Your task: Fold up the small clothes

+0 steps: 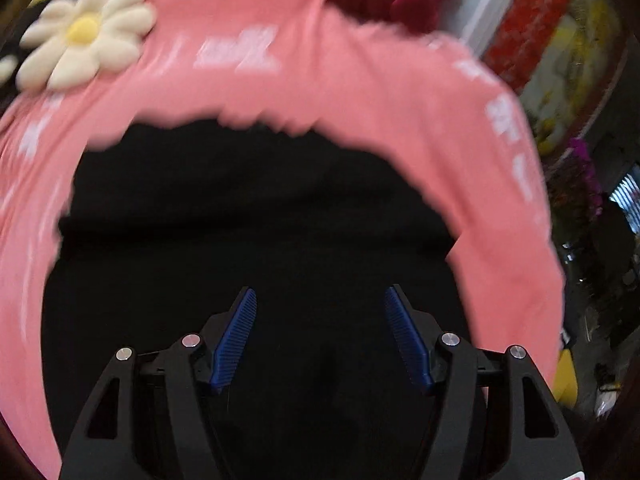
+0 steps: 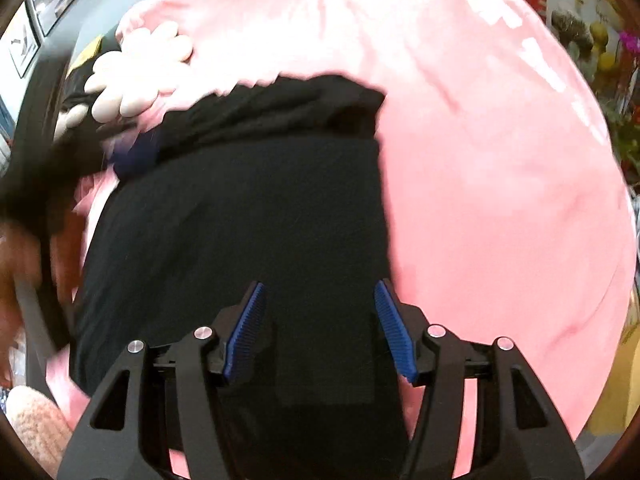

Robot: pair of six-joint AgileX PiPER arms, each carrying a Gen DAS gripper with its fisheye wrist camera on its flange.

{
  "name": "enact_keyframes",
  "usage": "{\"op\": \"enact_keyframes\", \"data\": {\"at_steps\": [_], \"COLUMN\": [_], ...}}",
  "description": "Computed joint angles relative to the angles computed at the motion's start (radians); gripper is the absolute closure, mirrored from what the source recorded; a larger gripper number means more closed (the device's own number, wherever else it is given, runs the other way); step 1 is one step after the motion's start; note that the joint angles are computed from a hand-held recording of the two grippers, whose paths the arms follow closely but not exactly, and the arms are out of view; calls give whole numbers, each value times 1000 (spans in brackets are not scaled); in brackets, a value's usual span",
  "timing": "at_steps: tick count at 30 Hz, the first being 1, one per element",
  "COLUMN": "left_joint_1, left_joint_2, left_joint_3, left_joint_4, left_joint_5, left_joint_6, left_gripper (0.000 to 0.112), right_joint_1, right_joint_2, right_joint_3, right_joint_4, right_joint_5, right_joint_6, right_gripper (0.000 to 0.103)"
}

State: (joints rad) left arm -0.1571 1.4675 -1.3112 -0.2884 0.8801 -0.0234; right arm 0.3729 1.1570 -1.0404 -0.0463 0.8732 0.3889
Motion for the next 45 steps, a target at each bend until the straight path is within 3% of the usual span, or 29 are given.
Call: {"op": "enact_keyframes", "data": {"at_steps": [4,7,12,15,16,17,19,22,24,26,27,29,30,33,36,39,40,43,45], "left_joint_1": [87,134,178,216,226,237,261,306,340,351,346,325,313,347,446,508,527,531,526], "left_joint_2": [-101,-178,-265,-301,-315,-329,-345,-333,-321,-318,-319,-326,-328,-325,-303,-226,-183,-66,2], "left_joint_3": [194,279,354,398,414,426,445,443,437,439,440,439,434,414,376,306,265,143,80], "left_joint_4": [-40,-44,-69,-114,-126,-133,-160,-211,-254,-270,-265,-238,-222,-241,-288,-312,-329,-287,-236], "left_joint_5": [-13,-33,-3,2,3,8,14,40,65,69,65,57,56,91,129,136,137,100,52], "left_joint_6": [3,51,114,185,208,224,278,347,388,400,397,369,351,336,345,324,314,253,187], "left_gripper": [48,48,47,46,46,46,46,46,45,44,44,43,43,43,43,43,43,42,42], "right_joint_1": [-123,-161,-174,-140,-119,-107,-82,-61,-30,-32,-47,-104,-123,-146,-163,-195,-217,-239,-272], "right_joint_2": [199,421,801,905,950,981,992,813,721,691,715,775,760,579,480,432,436,406,397], "right_joint_3": [-206,-438,-865,-981,-1038,-1085,-1139,-1028,-949,-870,-869,-822,-768,-520,-410,-344,-342,-269,-248], "right_joint_4": [153,244,296,227,211,209,203,188,25,-113,-122,-27,4,53,124,153,182,188,245], "right_joint_5": [-36,-31,78,120,144,172,181,20,-28,-6,49,133,115,-74,-113,-96,-89,-106,-110], "right_joint_6": [-176,-221,-90,6,0,-12,-36,-55,-20,46,57,-4,-13,21,-11,-83,-123,-164,-216], "right_gripper": [44,44,44,44,58,92,98,98,98,98,97,95,95,89,87,85,81,54,53]}}
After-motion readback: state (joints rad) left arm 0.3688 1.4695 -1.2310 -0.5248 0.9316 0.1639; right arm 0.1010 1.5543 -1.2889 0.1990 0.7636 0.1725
